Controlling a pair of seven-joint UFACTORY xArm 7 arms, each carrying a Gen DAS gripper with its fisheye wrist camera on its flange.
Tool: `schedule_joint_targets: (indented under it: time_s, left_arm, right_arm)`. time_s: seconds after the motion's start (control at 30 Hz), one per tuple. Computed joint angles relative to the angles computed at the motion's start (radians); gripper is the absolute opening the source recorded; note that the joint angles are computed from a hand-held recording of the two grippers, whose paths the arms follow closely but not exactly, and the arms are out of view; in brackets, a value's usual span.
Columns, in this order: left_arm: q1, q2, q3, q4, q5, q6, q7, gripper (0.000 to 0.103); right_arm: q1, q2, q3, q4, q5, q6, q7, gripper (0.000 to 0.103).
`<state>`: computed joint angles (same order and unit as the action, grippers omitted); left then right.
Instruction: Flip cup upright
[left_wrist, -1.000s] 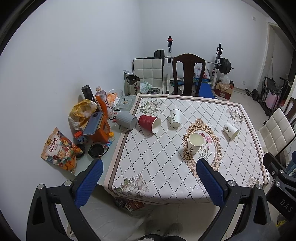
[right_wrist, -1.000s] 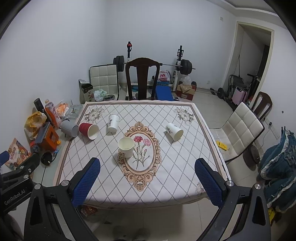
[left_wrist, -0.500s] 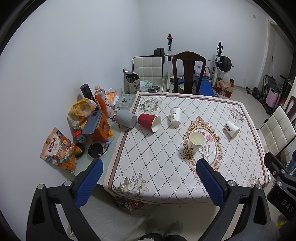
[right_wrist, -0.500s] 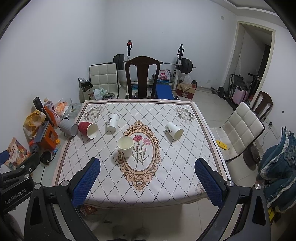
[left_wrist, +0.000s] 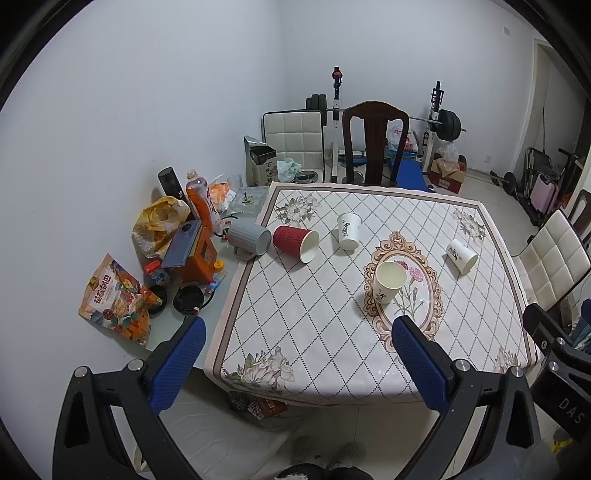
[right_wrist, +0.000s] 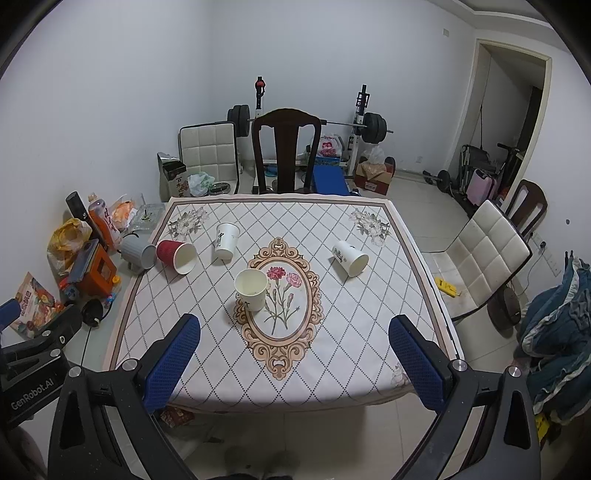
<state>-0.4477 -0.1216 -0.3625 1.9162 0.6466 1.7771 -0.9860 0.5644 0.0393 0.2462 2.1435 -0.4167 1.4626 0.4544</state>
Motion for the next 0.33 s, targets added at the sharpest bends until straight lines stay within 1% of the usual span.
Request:
schedule_joint_targets:
  time_s: [0.33]
  left_arm:
    - [-0.003,0.006,0.002,0.007,0.002,0.001,0.004,0.103]
  right_arm:
    - [0.002,0.005,-0.003,0.005,0.001,0.001,-0.003,0.103]
